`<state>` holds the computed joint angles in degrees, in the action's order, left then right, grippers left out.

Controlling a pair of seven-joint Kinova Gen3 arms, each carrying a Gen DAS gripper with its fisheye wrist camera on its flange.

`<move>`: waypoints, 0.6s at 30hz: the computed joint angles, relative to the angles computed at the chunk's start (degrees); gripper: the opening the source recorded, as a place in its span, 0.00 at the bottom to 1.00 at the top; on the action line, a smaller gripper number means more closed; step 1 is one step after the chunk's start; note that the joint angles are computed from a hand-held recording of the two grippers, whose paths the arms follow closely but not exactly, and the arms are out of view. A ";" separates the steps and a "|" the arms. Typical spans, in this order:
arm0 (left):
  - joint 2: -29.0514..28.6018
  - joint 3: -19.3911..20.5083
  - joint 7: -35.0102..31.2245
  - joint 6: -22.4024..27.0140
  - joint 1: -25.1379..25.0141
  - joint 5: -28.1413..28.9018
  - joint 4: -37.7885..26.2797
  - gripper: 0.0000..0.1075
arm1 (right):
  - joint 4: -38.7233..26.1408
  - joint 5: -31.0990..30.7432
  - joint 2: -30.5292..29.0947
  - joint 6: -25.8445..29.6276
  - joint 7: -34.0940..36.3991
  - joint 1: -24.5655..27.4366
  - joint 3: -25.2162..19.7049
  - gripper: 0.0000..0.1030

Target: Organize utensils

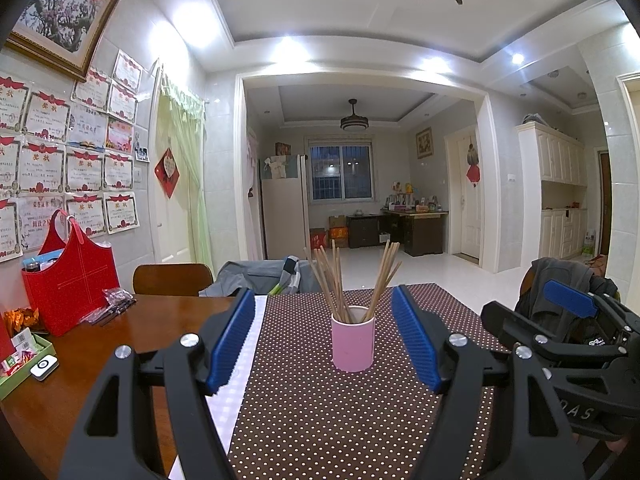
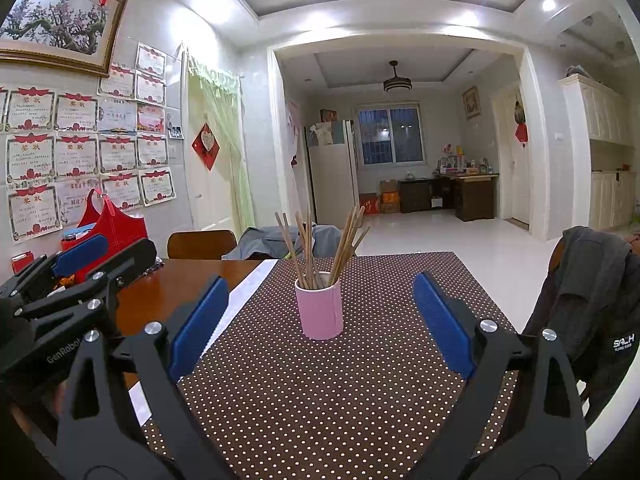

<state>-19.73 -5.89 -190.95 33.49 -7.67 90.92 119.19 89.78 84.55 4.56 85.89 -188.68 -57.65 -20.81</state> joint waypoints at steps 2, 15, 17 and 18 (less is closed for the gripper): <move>0.10 -0.20 0.35 0.25 -0.09 -0.50 -0.18 0.65 | -0.42 -0.01 0.57 0.37 -0.26 -0.28 -0.14 0.89; 0.59 -0.44 -0.09 0.43 -0.15 -0.54 -0.11 0.65 | -2.55 -0.03 2.85 3.77 -1.18 -4.52 0.48 0.89; 0.61 -0.50 0.06 0.57 -0.17 -0.69 -0.17 0.65 | -2.11 -0.35 2.38 3.18 -1.16 -4.32 1.14 0.89; 0.61 -0.48 0.09 0.52 -0.12 -0.70 -0.18 0.65 | -2.54 -0.22 2.89 3.75 -1.41 -5.09 0.70 0.89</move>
<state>-19.12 -6.37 -190.85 34.01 -7.79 90.22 119.01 87.24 84.33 7.45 89.64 -190.09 -62.73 -20.11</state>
